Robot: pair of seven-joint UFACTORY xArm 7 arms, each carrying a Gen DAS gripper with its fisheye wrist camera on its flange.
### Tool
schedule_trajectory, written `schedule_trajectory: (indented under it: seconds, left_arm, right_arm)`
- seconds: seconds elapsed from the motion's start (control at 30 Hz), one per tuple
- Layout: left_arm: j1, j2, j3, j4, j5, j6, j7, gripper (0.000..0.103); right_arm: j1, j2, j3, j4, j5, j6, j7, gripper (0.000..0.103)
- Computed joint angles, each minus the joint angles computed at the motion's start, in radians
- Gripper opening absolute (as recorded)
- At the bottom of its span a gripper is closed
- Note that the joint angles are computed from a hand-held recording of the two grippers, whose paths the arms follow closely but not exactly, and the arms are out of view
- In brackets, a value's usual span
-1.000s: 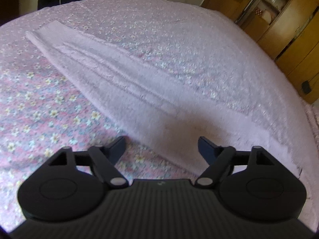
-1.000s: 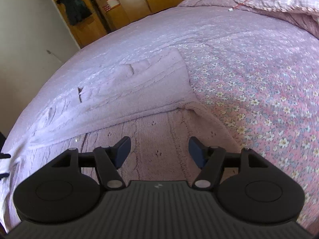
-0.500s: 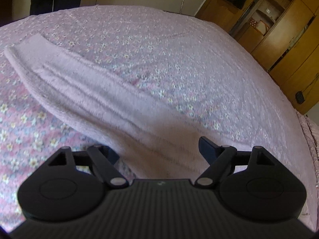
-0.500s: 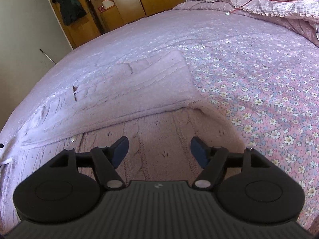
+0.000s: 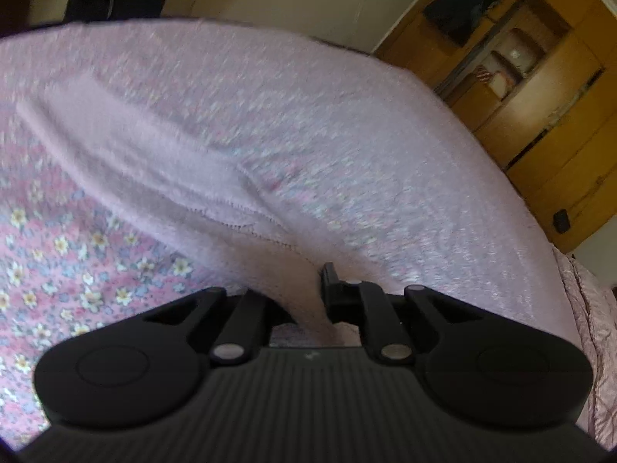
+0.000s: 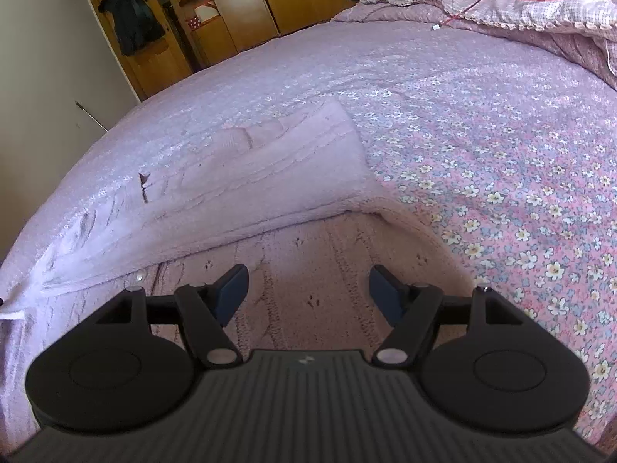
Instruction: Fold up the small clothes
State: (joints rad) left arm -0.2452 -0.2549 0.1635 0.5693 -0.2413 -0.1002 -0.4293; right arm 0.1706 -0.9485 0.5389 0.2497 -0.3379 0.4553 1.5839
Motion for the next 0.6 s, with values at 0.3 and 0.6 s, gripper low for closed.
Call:
schedule_trajectory:
  seconds: [0.3, 0.6]
  left_arm:
    - [0.035, -0.093, -0.127, 0.025, 0.069, -0.031, -0.034, 0.009]
    - [0.038, -0.082, -0.288, 0.113, 0.124, -0.041, -0.096, 0.009]
  right_arm:
    - [0.047, -0.103, -0.020, -0.048, 0.032, 0.030, 0.026, 0.076]
    - [0.078, -0.180, -0.020, -0.080, 0.048, 0.070, 0.040, 0.076]
